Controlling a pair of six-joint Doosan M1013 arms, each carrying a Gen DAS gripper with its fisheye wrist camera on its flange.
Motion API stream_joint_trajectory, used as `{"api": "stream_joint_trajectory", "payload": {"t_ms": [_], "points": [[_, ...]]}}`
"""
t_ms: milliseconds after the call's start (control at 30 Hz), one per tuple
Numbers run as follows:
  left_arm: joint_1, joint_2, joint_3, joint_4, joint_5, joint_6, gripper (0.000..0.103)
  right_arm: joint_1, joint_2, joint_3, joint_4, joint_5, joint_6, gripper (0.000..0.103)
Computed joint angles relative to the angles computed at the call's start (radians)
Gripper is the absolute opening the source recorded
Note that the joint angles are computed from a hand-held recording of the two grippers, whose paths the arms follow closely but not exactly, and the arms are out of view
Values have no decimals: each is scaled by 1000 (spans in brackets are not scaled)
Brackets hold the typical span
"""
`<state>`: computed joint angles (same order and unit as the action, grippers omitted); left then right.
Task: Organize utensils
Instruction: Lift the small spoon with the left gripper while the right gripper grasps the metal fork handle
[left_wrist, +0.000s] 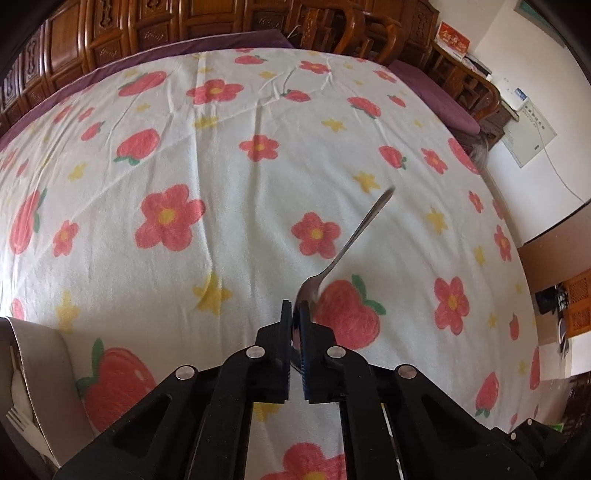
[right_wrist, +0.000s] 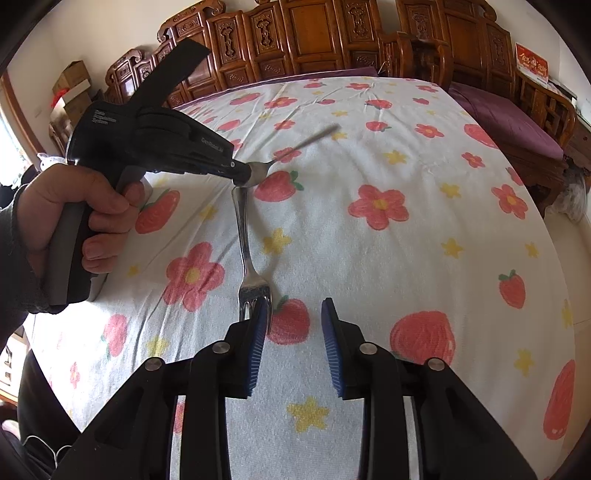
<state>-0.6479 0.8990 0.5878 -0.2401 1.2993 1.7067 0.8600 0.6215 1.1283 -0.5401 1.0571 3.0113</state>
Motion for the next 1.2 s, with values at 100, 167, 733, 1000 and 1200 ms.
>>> {"api": "stream_joint_trajectory", "payload": {"t_ms": [100, 167, 733, 1000, 1200], "points": [[-2, -13, 18, -4, -16, 17, 1, 1, 0, 1, 3, 3, 3, 35], [-4, -30, 43, -2, -43, 37, 1, 1, 0, 1, 4, 3, 3, 35], [50, -259, 391, -58, -282, 152, 0, -27, 70, -113, 57, -11, -164, 35], [76, -326, 481, -65, -346, 178, 0, -60, 144, -231, 136, 90, -316, 35], [98, -361, 515, -83, -373, 189, 0, -65, 203, -341, 150, 215, -411, 33]]}}
